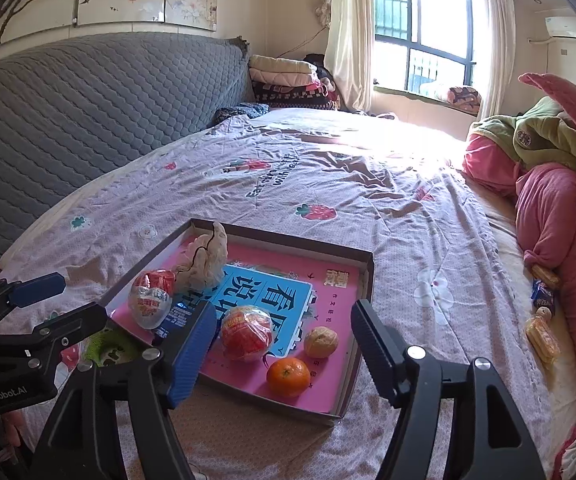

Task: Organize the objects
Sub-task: 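Withdraw both open tools back from the tray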

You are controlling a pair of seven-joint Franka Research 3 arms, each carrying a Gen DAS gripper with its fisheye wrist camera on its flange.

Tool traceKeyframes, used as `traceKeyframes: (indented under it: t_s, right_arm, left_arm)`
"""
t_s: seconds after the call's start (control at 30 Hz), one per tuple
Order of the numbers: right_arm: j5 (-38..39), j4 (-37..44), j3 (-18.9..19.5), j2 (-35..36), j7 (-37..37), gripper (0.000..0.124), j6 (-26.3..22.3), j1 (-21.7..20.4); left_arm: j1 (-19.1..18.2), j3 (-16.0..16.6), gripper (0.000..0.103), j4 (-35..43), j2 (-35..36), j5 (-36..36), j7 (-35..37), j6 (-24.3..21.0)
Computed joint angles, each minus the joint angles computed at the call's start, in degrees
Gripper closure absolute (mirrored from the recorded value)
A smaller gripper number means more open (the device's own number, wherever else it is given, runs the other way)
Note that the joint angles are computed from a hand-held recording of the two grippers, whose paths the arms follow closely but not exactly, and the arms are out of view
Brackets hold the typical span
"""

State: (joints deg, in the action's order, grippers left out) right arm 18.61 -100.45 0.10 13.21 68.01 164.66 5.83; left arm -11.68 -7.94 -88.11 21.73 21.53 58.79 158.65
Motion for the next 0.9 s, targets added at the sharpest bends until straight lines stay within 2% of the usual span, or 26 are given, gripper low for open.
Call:
traceKeyframes:
  t_s: [0.37,0.7,0.9]
  right_arm:
    - [2.8,-1.3,1.0,-1.4,-2.6,0.051,0.6,-0.3]
    - [5.6,-3.2,1.5,-3.4,-5.2,0.050,2.6,0.0]
    - [5.6,-4.6,1.3,-4.8,-5.8,0.050,4.7,0.5]
  left_arm:
    - [0.4,0.3,0.025,-2.2,-2.3,0.9,0.0,0.3]
    - [0.0,1.2,0.024,-4.2,-4.2,3.6,-2.8,-0.2]
    - [0.6,0.6,0.024,-6.9,-5.9,4.1,-2.4,-0.4]
